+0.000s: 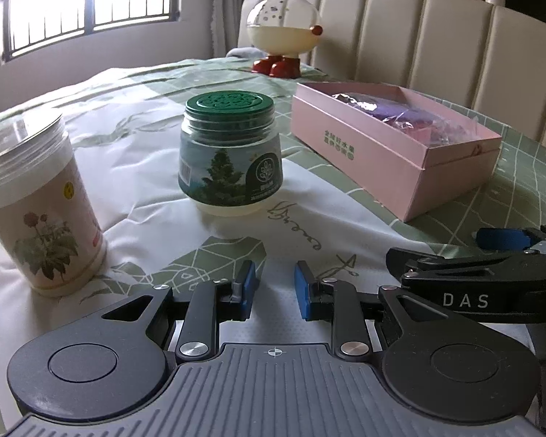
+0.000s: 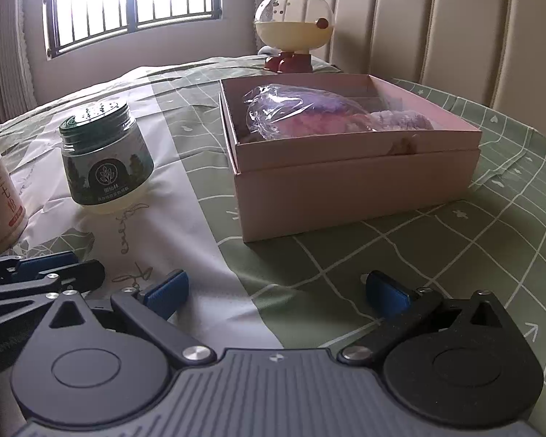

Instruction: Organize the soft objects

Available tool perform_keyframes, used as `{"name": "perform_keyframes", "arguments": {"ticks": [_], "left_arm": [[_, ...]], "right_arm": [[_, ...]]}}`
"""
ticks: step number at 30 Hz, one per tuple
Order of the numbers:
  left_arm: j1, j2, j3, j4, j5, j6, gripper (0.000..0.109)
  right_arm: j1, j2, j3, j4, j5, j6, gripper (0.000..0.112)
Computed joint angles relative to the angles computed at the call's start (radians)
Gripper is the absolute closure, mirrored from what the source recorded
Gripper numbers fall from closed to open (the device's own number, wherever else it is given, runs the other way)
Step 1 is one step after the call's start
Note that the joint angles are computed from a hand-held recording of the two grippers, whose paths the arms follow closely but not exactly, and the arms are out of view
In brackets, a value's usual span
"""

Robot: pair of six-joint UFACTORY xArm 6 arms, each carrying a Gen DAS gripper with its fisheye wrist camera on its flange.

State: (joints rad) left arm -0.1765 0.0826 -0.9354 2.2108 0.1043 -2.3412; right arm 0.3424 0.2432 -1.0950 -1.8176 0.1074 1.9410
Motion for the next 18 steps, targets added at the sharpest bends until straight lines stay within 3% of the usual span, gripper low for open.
{"name": "perform_keyframes", "arguments": {"ticks": [9, 18], "left_arm": [[0.005, 0.006, -0.015, 0.063, -0.019, -0.079, 0.082], [0.002, 0.002, -0.004, 0.009, -0.004, -0.014, 0.082]], "right_arm": [[0.001, -0.005, 0.006, 0.003, 0.004, -0.009, 0.009], [0.002, -0.005, 0.006, 0.008, 0.005, -0.015, 0.009]]}}
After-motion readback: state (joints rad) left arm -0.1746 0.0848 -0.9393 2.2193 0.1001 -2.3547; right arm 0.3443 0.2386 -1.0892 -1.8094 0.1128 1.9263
